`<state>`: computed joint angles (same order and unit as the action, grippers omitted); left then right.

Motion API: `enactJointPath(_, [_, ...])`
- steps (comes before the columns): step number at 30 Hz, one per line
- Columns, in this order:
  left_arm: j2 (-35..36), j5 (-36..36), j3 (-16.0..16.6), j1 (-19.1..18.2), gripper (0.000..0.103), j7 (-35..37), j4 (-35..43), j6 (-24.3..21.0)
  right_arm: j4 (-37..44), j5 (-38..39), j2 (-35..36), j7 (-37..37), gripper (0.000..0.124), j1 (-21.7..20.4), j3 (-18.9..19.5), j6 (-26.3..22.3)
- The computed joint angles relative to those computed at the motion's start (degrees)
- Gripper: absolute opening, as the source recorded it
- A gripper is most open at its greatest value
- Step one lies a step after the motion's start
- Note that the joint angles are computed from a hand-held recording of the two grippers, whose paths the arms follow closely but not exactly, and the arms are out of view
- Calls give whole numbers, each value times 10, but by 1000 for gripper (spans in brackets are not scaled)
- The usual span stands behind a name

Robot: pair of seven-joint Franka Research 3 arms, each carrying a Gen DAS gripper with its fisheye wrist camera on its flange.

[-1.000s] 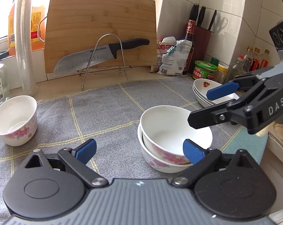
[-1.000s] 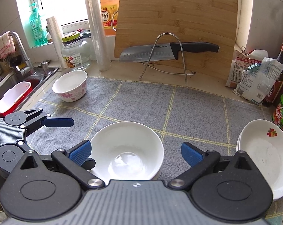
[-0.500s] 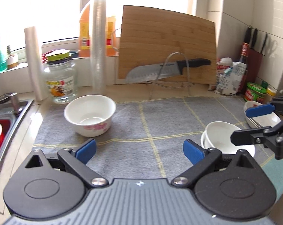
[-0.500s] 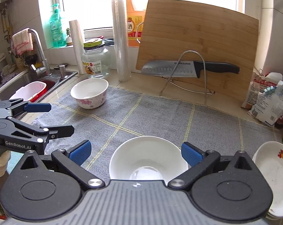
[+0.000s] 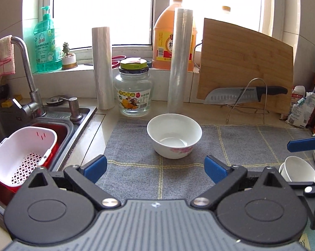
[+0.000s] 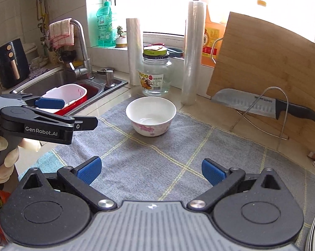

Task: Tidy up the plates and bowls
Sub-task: 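Withdraw both grippers toward the remaining pink-flowered bowl by the window, then move the left gripper to the pink-flowered bowl and grasp its rim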

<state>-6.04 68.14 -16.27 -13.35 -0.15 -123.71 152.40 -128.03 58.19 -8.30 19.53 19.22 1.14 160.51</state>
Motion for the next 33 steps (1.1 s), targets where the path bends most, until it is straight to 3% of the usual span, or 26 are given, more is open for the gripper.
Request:
enactJointPath(4, [9, 8, 23, 20, 99, 49, 0, 65, 22, -101, 45, 124, 103, 1, 32, 36])
enactJointPath(10, [40, 21, 50, 53, 99, 106, 17, 156, 58, -231, 111, 292, 103, 10, 50, 72])
enactJointPath(19, [96, -43, 80, 70, 99, 211, 46, 249, 135, -440, 207, 531, 103, 40, 19, 58])
enactJointPath(26, [134, -198, 79, 73, 99, 379, 54, 283, 149, -540, 236, 596, 103, 54, 4, 60])
enactJointPath(30, [152, -309, 41, 102, 99, 493, 58, 296, 127, -498, 230, 548, 103, 21, 40, 96])
enactJointPath(33, [169, -383, -5, 137, 99, 570, 66, 300, 129, -468, 226, 534, 103, 9, 50, 80])
